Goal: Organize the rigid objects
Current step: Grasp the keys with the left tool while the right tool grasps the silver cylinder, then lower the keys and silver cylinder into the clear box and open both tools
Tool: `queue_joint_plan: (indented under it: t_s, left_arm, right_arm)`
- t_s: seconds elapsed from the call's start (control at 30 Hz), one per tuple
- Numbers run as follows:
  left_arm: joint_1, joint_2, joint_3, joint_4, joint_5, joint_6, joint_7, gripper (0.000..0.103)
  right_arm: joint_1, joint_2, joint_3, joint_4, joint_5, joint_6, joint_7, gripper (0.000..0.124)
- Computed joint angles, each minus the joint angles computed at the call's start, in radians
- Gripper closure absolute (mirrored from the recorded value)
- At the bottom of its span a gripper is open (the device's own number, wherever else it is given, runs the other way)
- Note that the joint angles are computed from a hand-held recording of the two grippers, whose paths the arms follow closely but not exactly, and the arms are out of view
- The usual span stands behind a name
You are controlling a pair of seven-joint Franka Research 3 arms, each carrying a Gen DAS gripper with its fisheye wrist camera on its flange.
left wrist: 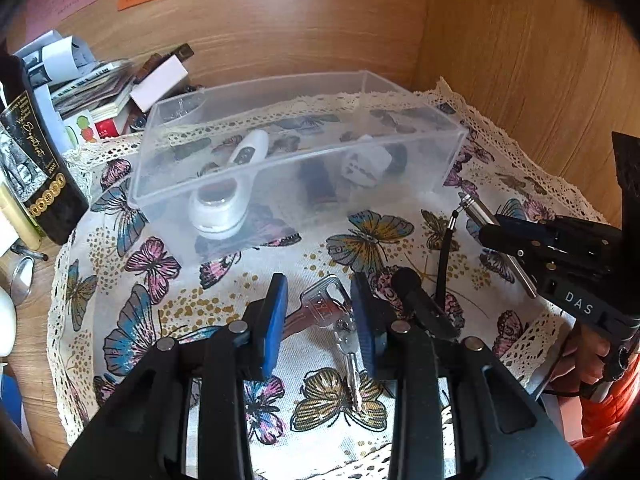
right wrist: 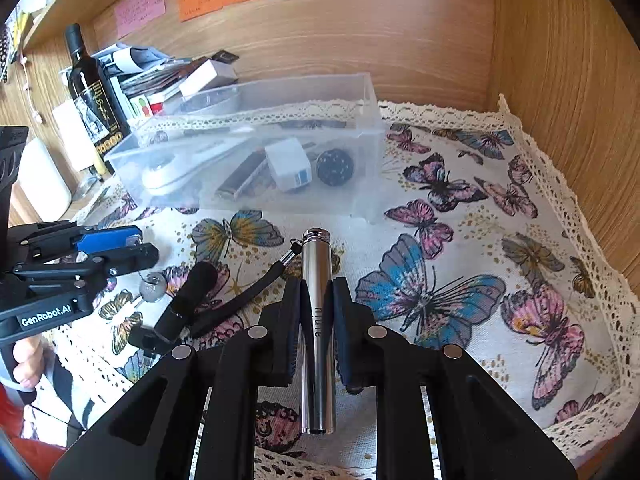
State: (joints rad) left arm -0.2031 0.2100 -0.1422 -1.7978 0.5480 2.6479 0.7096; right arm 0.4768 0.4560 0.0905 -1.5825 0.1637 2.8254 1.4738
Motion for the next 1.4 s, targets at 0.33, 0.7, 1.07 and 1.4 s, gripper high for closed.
queue_joint_plan:
  t_s: [0.33,0.7,1.07,1.4]
  left_arm:
    - [-0.004,-0.064,0.029,-0.023,0.205,0.069,-0.200,0.071]
    - [0.024,-0.088,0.033,0.018,0.358,0.085,-0.336,0.071]
    - [0.058,-0.061,0.041,0.086,0.341,0.116,-0.323,0.071]
    - [0.056,0.053,0.047,0.203,0.173,0.080,-0.172,0.071]
  right_arm:
    - [0.013,-0.013,-0.021,0.019,-0.022,0.079,0.019,0.110]
    - [0.027,0.005,-0.032,0.098,-0.036,0.147,0.022,0.110]
    - [0.063,0.124,-0.082,0.319,-0.086,0.116,0.046,0.110]
    - [0.057,0.281,-0.064,0.569,-0.095,-0.018,0.016,0.110]
